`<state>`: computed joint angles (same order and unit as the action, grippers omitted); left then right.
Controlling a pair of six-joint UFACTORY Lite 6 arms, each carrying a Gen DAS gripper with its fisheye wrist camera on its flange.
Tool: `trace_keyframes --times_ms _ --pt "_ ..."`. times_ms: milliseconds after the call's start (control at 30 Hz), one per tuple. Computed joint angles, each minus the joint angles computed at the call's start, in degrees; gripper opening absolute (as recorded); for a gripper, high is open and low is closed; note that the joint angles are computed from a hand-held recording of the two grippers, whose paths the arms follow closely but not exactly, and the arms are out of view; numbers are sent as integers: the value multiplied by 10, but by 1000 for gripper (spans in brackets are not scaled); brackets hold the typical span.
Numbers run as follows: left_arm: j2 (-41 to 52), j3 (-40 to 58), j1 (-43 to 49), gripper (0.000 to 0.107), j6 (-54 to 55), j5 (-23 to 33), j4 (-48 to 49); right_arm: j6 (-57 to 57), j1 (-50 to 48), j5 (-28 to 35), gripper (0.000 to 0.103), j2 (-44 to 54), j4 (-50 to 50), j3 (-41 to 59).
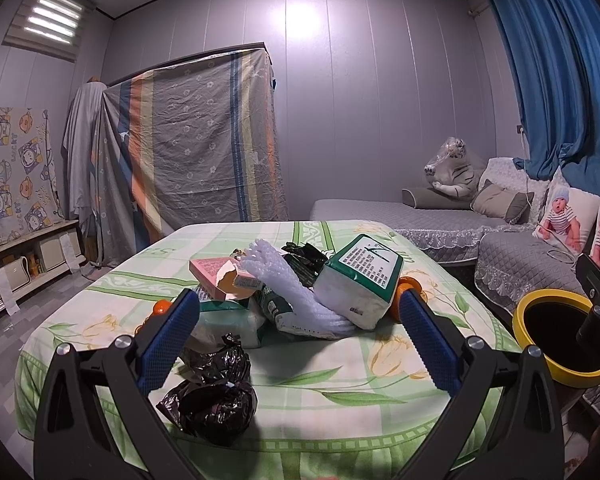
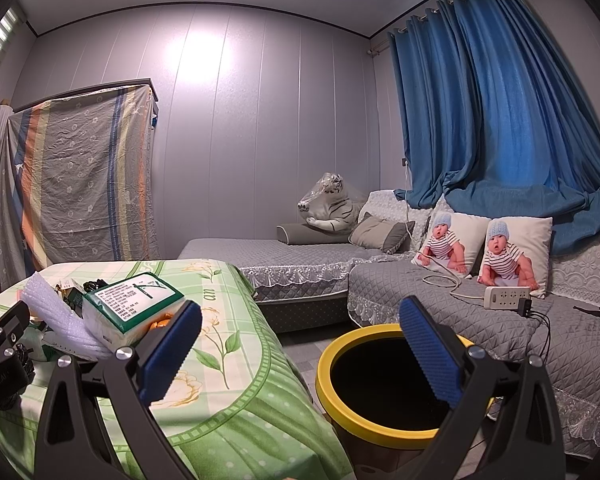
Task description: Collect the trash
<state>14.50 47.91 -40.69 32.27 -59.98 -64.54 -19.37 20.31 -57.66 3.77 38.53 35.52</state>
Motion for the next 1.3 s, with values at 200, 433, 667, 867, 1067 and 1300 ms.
trace_keyframes --times_ms 200,433,667,867,1067,1300 --pt "3 2 0 96 -2 0 1 0 1 -1 95 1 0 0" --pt "7 2 0 96 -5 0 3 0 1 -1 95 2 1 1" --pt "6 -1 0 96 -9 0 6 0 0 0 95 2 0 1" --pt "11 3 1 96 -10 2 8 -1 0 2 95 2 0 2" --pt "22 6 -2 96 -16 -2 9 -2 -1 3 95 0 0 2" --pt "21 6 -2 96 -15 -2 9 -3 -1 4 95 1 1 3"
